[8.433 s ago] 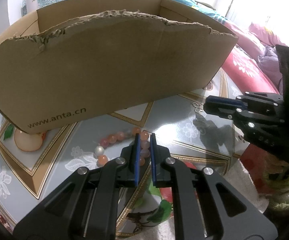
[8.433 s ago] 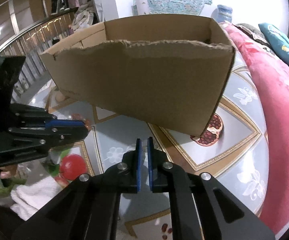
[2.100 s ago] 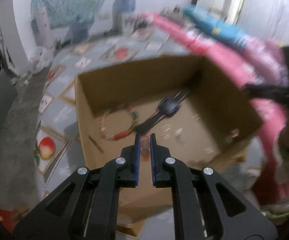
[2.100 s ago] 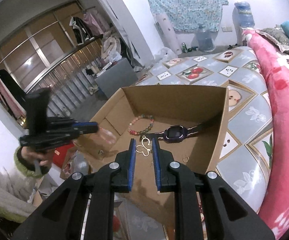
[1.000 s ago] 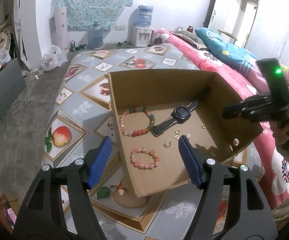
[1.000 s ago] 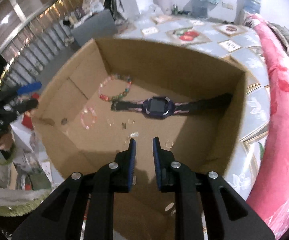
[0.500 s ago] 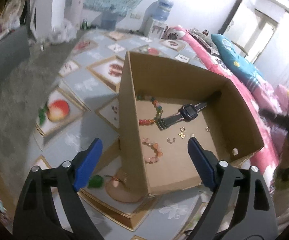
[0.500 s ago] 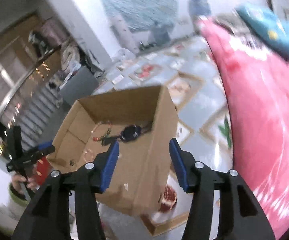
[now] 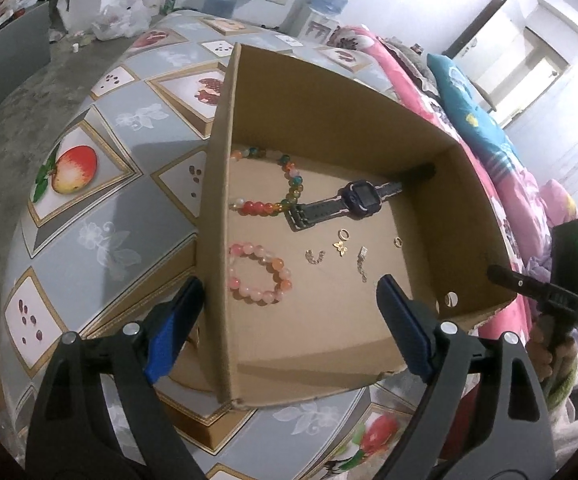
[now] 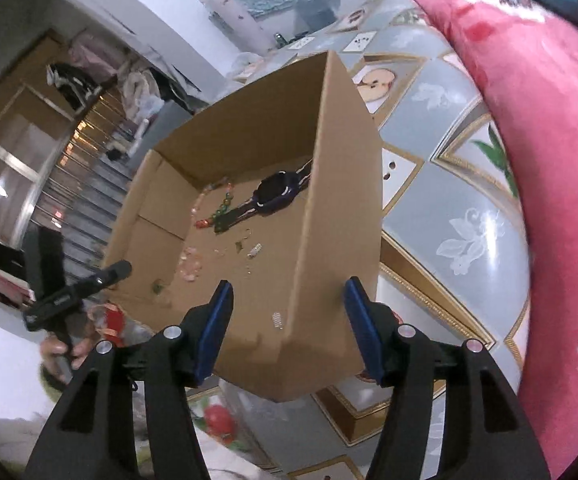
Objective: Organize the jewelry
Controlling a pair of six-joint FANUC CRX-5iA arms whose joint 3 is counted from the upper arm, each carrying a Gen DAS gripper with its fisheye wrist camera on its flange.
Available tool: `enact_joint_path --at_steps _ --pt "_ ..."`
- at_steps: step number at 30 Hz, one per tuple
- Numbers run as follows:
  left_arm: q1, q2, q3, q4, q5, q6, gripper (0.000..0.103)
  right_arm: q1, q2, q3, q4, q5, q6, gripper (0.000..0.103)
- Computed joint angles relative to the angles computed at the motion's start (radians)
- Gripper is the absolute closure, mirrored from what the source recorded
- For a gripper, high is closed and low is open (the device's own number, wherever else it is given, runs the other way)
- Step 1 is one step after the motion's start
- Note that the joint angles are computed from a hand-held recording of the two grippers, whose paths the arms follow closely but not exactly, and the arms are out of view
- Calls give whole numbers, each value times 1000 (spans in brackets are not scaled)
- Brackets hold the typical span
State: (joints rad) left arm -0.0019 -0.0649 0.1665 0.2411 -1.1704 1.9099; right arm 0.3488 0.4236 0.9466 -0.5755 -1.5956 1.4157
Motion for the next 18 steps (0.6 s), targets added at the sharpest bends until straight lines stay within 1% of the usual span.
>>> enact_joint_path --at_steps 3,8,11,14,18 --pt "-7 8 21 -22 -18 18 19 -8 -7 2 -17 4 -8 46" --pt "-34 8 50 -71 -44 41 19 -14 -42 -38 -20 10 6 46" --pt "-34 -7 30 -38 -52 40 18 -11 -60 -59 0 13 10 46" --pt "-49 -35 1 -28 -53 35 18 -22 -83 -84 -7 11 11 46" --pt "-75 -71 -35 -18 -51 51 18 -27 -135 -155 2 24 21 46"
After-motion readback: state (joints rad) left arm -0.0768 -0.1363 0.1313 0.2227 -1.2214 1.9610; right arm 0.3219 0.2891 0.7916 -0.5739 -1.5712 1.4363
